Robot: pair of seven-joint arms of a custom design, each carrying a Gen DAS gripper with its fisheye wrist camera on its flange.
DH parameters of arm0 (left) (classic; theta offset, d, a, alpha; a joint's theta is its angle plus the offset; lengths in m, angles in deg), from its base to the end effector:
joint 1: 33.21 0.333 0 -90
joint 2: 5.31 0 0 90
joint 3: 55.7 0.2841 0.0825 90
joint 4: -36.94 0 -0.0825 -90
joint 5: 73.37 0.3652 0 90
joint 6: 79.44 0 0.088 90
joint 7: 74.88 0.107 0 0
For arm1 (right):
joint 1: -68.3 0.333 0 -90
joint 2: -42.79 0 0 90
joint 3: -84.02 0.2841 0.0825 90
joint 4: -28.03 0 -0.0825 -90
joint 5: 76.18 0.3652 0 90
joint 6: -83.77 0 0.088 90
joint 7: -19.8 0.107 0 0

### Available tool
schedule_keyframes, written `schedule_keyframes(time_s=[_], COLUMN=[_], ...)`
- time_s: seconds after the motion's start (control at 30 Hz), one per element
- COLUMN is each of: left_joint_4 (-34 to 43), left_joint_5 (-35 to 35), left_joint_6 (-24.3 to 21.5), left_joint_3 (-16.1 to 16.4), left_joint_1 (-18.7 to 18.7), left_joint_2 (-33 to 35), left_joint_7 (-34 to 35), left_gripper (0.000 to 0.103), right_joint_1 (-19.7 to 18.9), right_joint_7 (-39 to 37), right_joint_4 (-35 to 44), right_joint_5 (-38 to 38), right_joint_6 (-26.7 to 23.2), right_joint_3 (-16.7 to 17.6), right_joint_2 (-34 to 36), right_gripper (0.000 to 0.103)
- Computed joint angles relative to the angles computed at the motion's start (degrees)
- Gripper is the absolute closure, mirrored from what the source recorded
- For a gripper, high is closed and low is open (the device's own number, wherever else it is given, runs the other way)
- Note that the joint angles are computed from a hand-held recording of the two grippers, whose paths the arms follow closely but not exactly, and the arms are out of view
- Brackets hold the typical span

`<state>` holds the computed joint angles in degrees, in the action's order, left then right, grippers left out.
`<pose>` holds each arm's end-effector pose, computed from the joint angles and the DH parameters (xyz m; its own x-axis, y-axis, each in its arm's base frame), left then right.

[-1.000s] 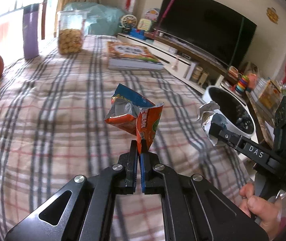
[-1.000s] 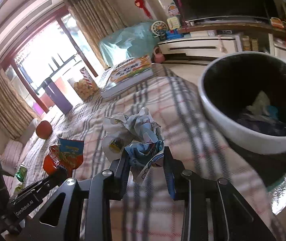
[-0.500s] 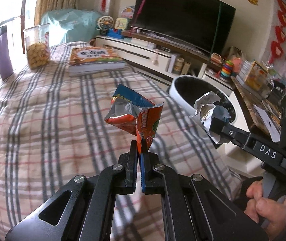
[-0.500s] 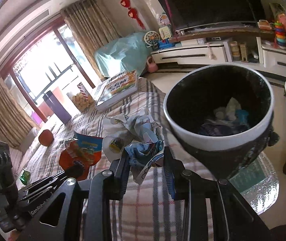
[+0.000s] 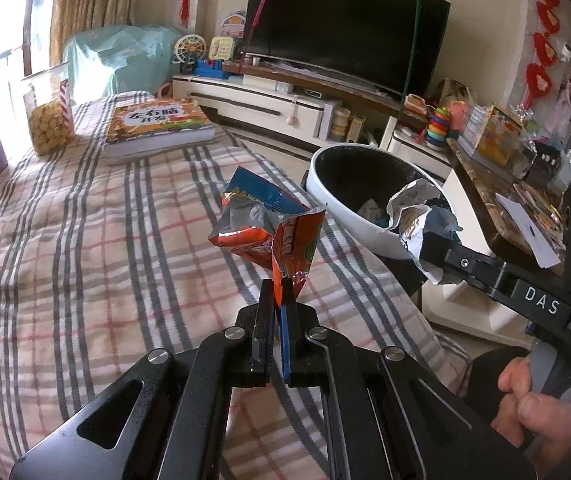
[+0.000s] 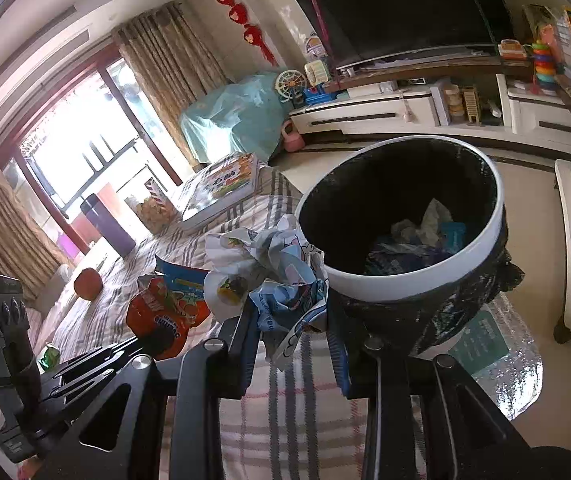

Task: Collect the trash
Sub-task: 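Carry the orange chip bag and white wrapper over the bin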

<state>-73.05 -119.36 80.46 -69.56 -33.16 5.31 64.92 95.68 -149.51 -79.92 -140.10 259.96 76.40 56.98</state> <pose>0.6095 -0.1082 0.4446 -0.4622 -0.8748 0.1455 -0.6475 0.2208 -0.7294 0.5537 0.2820 0.4328 -0.0715 -0.8922 -0.4459 -0.5862 0.3993 -0.7050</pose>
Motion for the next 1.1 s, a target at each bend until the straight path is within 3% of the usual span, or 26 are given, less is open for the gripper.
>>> schedule_keyframes(time_s=[0.6, 1.1], left_joint_4=[1.72, 7.41], left_joint_5=[2.85, 6.93], left_joint_6=[-0.17, -2.1], left_joint_3=[-1.05, -2.53], left_joint_1=[-1.22, -2.02], left_joint_2=[1.14, 4.79], left_joint_7=[-0.98, -3.14], left_gripper=[0.101, 0.101], right_joint_1=[-2.62, -6.92], right_joint_7=[5.65, 3.79], right_joint_4=[-2.15, -4.28], right_joint_5=[-5.25, -4.19], right_joint_6=[-1.17, -1.93], right_joint_3=[1.65, 3.62], right_joint_2=[-2.64, -4.78], right_gripper=[0.071, 0.071])
